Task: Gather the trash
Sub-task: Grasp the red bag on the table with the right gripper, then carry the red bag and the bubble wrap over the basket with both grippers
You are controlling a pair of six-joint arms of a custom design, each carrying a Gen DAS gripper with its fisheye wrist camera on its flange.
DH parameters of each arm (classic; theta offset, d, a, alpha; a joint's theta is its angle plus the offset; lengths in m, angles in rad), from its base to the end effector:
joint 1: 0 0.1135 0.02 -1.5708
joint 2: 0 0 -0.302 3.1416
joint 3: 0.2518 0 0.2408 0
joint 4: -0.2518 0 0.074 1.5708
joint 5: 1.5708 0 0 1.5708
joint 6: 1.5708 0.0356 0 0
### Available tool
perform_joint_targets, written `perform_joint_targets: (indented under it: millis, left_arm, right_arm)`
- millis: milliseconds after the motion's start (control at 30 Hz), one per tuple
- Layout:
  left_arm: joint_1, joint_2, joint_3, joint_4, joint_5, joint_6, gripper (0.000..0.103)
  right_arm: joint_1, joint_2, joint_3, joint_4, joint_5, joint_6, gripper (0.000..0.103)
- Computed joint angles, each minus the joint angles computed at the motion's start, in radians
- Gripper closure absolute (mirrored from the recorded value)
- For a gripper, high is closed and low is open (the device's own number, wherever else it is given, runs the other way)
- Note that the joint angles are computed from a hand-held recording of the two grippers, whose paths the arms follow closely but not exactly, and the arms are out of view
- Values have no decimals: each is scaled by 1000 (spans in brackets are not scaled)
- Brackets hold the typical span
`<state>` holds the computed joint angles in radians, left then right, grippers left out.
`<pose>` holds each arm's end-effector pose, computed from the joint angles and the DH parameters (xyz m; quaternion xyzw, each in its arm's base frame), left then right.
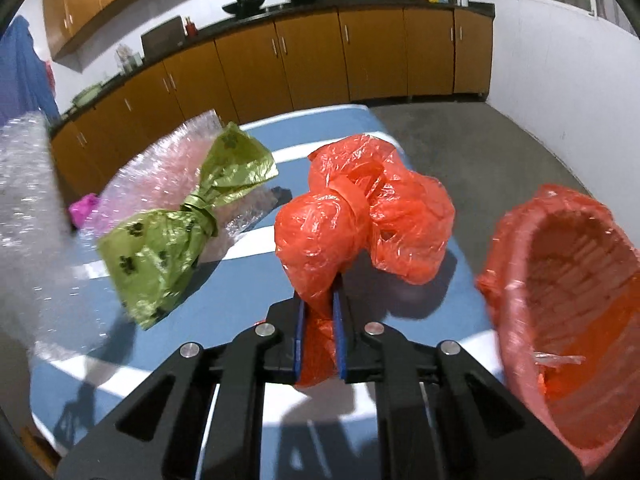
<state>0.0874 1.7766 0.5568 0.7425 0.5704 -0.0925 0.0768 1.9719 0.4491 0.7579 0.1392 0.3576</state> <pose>0.3111 0.0080 0.1630 0.0721 0.8295 -0.2416 0.4983 0.2874 0.0172 0.0858 0.1554 0.9048 0.0218 0.3958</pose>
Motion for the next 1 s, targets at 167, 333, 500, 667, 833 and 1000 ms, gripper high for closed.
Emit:
perform_joint_targets:
  millis: [167, 333, 500, 667, 833, 1000]
  left_arm:
    - [-51, -35, -34, 4, 7, -1, 99]
    - [-110, -65, -45, -4, -2, -10, 99]
    - [-184, -81, -42, -6, -15, -26, 99]
    - [-269, -73, -28, 0, -31, -52, 99]
    - [-369, -57, -2, 5, -59, -79, 99]
    - [-450, -23, 31, 15, -76, -95, 99]
  right_arm:
    - [-40, -163, -137, 40, -3, -21, 91]
    - [-66, -266, -194, 28, 5, -30, 91]
    - [-104, -346, -220, -3, 6, -42, 91]
    - [-176, -437, -280, -14, -21, -64, 91]
    - [-269, -487, -328, -14, -69, -86, 91]
    - [-387, -499, -367, 9, -131, -117, 91]
